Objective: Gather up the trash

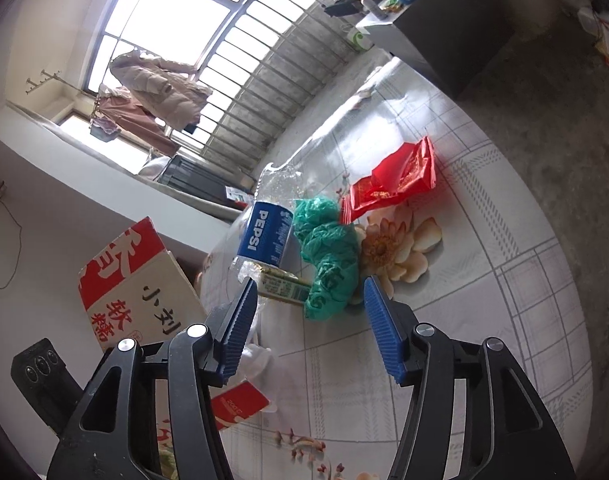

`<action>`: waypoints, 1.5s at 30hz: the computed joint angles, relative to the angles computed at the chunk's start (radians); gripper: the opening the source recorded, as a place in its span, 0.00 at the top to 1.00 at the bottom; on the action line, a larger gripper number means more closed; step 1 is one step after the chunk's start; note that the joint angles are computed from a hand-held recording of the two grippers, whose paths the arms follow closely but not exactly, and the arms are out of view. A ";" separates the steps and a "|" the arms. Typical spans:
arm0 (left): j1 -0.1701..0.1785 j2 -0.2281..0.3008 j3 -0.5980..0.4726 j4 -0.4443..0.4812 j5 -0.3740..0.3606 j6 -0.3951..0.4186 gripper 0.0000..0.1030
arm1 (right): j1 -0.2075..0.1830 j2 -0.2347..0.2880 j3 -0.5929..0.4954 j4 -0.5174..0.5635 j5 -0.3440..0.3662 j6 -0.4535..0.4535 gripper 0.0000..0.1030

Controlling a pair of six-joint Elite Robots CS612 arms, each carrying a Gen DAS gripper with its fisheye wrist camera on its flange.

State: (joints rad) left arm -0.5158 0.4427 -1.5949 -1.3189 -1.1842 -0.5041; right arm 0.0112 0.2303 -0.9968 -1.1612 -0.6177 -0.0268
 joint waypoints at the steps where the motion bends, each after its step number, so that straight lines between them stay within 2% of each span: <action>1: 0.007 -0.003 0.013 -0.005 -0.001 0.002 0.72 | 0.006 -0.009 0.021 -0.006 -0.007 -0.007 0.45; 7: 0.038 -0.010 0.083 -0.004 -0.037 -0.007 0.72 | 0.042 -0.063 0.156 0.007 -0.083 -0.071 0.41; 13: 0.042 -0.010 0.106 0.002 -0.030 -0.004 0.72 | 0.067 -0.101 0.251 0.036 -0.145 -0.126 0.43; 15: 0.042 -0.009 0.110 0.003 -0.028 0.001 0.72 | 0.068 -0.099 0.248 0.048 -0.141 -0.146 0.51; 17: 0.037 -0.011 0.113 0.007 -0.017 0.004 0.72 | 0.069 -0.101 0.247 0.068 -0.148 -0.163 0.68; 21: 0.029 -0.014 0.110 0.013 -0.010 0.004 0.72 | 0.061 -0.084 0.204 0.096 -0.138 -0.171 0.70; 29: 0.008 -0.010 0.062 0.043 -0.008 0.036 0.72 | 0.032 -0.022 0.031 0.175 -0.126 -0.182 0.71; 32: 0.002 -0.010 0.047 0.055 -0.018 0.041 0.72 | 0.015 0.003 -0.035 0.234 -0.101 -0.192 0.71; 34: -0.002 -0.013 0.041 0.060 -0.028 0.041 0.72 | 0.000 0.018 -0.075 0.274 -0.059 -0.195 0.71; 38: -0.009 -0.018 0.035 0.044 -0.044 0.048 0.72 | -0.045 0.053 -0.159 0.408 0.107 -0.230 0.71; 42: -0.018 -0.028 0.050 0.002 -0.079 0.068 0.72 | -0.089 0.106 -0.267 0.377 0.196 -0.119 0.71; 45: -0.027 -0.040 0.079 -0.052 -0.118 0.103 0.72 | -0.126 0.152 -0.350 0.265 0.209 0.035 0.71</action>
